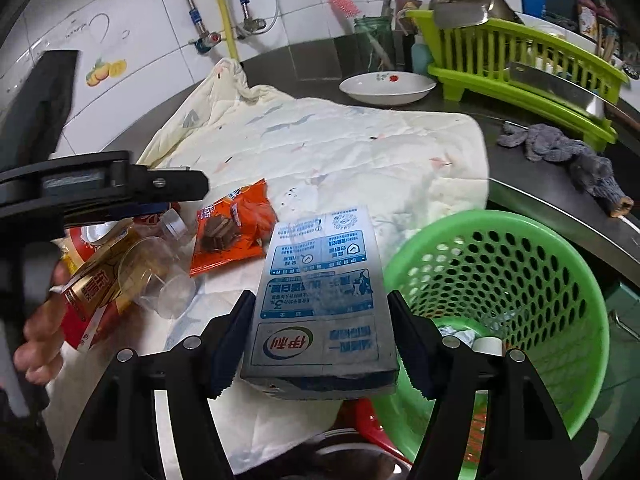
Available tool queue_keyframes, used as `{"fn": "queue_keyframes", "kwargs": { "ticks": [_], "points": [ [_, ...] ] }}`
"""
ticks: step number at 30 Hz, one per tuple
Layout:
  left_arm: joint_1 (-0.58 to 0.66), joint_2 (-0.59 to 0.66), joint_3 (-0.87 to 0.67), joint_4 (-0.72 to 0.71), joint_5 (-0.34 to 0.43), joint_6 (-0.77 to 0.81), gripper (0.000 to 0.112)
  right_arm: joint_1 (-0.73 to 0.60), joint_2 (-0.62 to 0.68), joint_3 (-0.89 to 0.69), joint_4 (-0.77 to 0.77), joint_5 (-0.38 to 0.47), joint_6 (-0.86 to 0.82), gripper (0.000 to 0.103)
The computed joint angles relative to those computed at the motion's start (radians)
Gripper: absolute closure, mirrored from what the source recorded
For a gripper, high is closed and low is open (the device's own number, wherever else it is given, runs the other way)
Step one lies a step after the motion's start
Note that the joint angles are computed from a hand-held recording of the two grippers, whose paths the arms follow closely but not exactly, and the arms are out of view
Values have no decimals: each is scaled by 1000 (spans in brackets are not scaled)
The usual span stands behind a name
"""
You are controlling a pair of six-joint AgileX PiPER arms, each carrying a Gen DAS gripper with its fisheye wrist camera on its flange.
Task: Collect trash
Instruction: 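Grasp the white milk carton with the right tool while the left tool moves to the orange wrapper, then grasp the orange snack wrapper with the left tool while the right tool holds the carton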
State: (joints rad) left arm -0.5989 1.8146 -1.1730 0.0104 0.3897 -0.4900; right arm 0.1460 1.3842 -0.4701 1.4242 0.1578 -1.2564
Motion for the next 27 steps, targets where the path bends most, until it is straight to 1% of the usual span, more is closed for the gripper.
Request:
{"fn": "queue_keyframes", "kwargs": {
  "ticks": [4,8,11,15,21,24,27],
  "points": [
    [-18,72,-93,66,68,-44,41,-50,-44,31,14,31,-34,39],
    [-21,142,-183,74,140,-53,41,-88,-70,54,41,58,-75,39],
    [-24,197,-256,107,208,-104,42,-120,-85,68,51,83,-101,39],
    [-24,250,-322,122,269,-138,42,-154,-93,80,75,108,-142,39],
    [-33,289,-368,147,304,-182,42,-176,-86,91,111,121,-191,39],
    [-39,297,-376,147,307,-181,46,-181,-78,99,137,123,-220,39],
    [-63,312,-402,200,350,-202,45,-193,-78,110,152,131,-240,39]
  ]
}}
